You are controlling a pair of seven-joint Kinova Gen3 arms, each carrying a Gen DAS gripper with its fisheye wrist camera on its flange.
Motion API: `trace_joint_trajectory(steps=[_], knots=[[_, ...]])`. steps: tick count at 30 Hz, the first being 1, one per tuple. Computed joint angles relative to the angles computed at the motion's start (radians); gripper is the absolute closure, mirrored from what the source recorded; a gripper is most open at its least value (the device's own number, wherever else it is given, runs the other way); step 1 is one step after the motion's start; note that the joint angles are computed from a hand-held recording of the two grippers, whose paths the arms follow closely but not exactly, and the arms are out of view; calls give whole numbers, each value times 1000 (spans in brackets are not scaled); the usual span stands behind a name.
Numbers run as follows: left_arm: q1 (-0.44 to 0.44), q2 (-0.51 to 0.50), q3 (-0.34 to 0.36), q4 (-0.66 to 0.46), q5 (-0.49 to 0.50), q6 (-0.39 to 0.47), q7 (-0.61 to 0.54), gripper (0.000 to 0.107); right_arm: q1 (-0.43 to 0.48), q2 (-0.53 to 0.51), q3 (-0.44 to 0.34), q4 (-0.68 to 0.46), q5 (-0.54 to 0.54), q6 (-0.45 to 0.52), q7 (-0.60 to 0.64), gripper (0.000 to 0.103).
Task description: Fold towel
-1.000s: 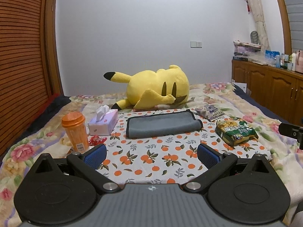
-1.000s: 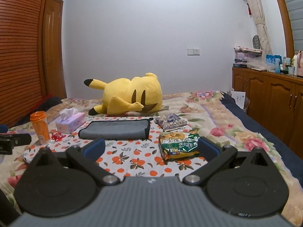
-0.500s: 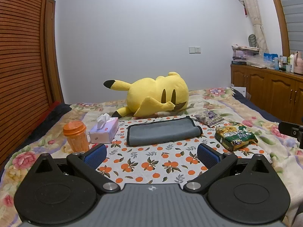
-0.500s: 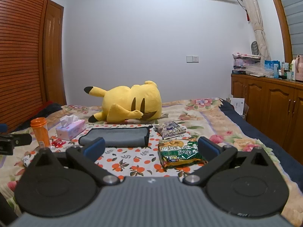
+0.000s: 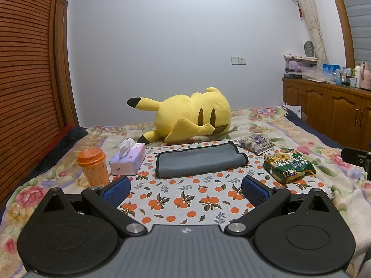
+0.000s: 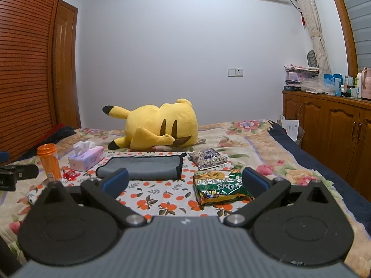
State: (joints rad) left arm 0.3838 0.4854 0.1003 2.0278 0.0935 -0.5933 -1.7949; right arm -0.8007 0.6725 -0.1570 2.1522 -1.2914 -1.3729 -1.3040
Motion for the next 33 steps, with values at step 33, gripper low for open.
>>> trace_joint_trajectory(steps=[33], knots=[[-5, 4, 1, 9, -5, -8, 0, 4, 0, 2, 0, 2, -3, -1, -4, 0]])
